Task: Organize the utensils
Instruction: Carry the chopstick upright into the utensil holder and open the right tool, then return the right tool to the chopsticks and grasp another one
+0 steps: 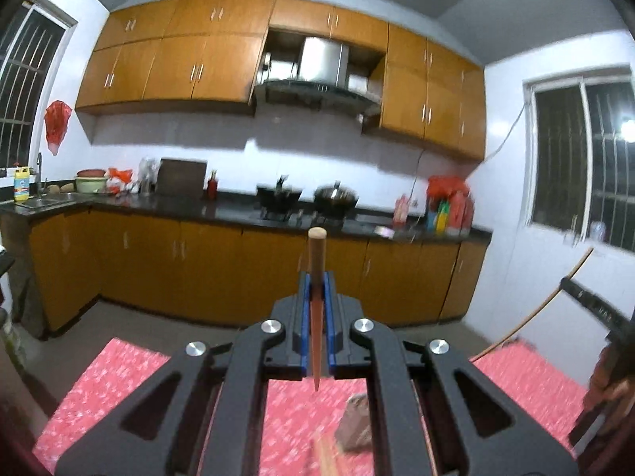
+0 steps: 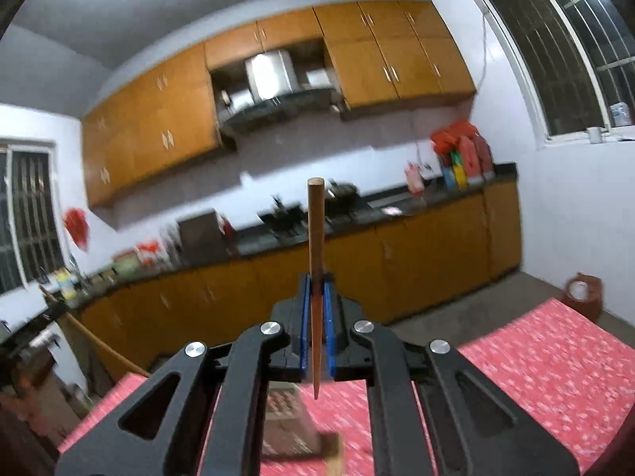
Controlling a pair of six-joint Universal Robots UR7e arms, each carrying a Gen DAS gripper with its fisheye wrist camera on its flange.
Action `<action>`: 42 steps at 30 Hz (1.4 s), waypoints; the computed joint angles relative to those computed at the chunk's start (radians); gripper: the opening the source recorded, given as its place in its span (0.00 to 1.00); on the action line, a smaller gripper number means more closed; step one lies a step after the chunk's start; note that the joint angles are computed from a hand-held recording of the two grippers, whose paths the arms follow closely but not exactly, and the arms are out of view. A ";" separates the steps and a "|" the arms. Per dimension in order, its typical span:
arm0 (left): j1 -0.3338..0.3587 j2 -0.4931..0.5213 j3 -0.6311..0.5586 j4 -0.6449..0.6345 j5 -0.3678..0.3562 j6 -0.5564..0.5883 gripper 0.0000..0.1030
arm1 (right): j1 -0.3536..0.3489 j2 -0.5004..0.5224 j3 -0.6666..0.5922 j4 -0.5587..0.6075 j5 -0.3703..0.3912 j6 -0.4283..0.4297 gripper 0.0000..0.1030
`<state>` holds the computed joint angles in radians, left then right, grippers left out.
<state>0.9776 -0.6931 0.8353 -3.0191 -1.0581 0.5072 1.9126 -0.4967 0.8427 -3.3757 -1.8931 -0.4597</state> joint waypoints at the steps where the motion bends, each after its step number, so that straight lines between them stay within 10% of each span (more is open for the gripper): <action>1: -0.003 0.004 -0.006 -0.008 -0.024 -0.014 0.08 | 0.002 0.007 -0.013 0.011 0.018 -0.001 0.07; 23: 0.034 0.178 -0.154 0.153 -0.051 -0.100 0.08 | -0.028 0.141 -0.176 0.284 -0.038 0.020 0.08; 25: 0.039 0.183 -0.162 0.180 -0.040 -0.123 0.11 | -0.029 0.129 -0.156 0.296 -0.029 0.024 0.11; 28: 0.041 0.169 -0.140 0.161 -0.039 -0.123 0.30 | -0.027 0.099 -0.090 0.240 -0.030 0.020 0.43; 37: 0.052 0.040 0.051 0.088 -0.018 -0.161 0.36 | -0.037 -0.019 0.134 0.082 -0.084 0.033 0.45; 42: 0.069 -0.041 0.197 0.077 0.055 -0.200 0.39 | -0.073 -0.064 0.232 0.195 -0.224 0.126 0.44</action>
<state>1.0466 -0.7336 1.0319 -2.9422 -1.0033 0.3068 1.8400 -0.5611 1.0747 -3.1804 -2.1172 -0.3334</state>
